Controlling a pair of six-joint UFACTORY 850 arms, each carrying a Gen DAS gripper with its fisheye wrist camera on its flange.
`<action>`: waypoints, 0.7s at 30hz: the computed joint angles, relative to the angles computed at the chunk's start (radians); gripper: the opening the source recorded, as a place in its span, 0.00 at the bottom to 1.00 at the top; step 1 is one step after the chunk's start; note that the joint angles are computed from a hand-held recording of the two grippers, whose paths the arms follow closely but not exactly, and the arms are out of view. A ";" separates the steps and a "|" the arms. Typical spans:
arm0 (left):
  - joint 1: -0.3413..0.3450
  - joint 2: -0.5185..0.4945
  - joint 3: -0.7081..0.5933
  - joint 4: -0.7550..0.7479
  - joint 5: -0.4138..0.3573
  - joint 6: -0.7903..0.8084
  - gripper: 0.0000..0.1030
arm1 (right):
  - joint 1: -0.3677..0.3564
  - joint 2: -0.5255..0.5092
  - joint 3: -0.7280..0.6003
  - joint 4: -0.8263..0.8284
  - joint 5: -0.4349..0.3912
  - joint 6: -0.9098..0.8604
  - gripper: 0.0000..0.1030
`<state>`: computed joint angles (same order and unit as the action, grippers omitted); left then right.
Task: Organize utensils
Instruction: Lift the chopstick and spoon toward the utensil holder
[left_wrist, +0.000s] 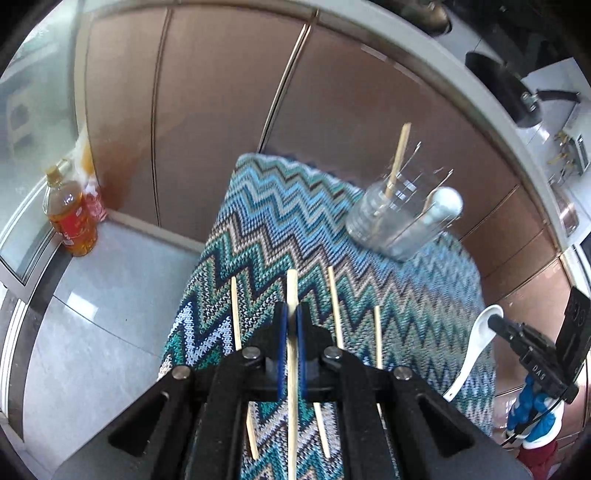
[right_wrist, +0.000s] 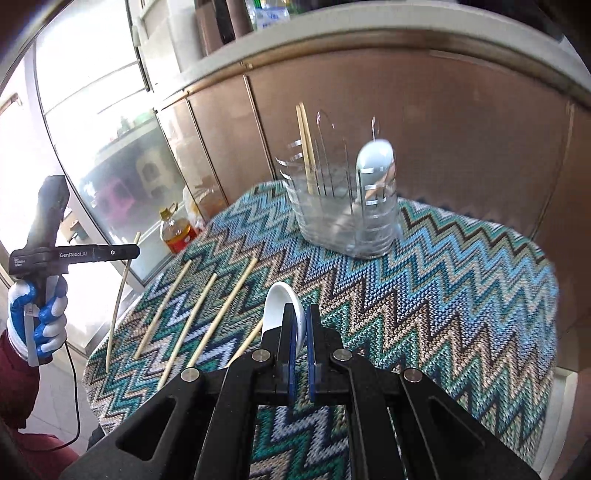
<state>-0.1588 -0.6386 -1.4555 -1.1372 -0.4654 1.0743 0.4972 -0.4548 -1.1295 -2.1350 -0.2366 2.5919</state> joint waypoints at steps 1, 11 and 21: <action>0.002 0.016 0.017 -0.036 0.003 0.035 0.04 | 0.014 0.014 0.009 0.047 -0.025 -0.043 0.05; -0.006 0.145 0.092 -0.436 0.014 0.420 0.04 | 0.089 0.087 0.013 0.234 -0.251 -0.226 0.05; -0.107 0.077 -0.122 -0.848 0.025 0.719 0.04 | 0.048 0.012 -0.154 0.161 -0.470 -0.247 0.05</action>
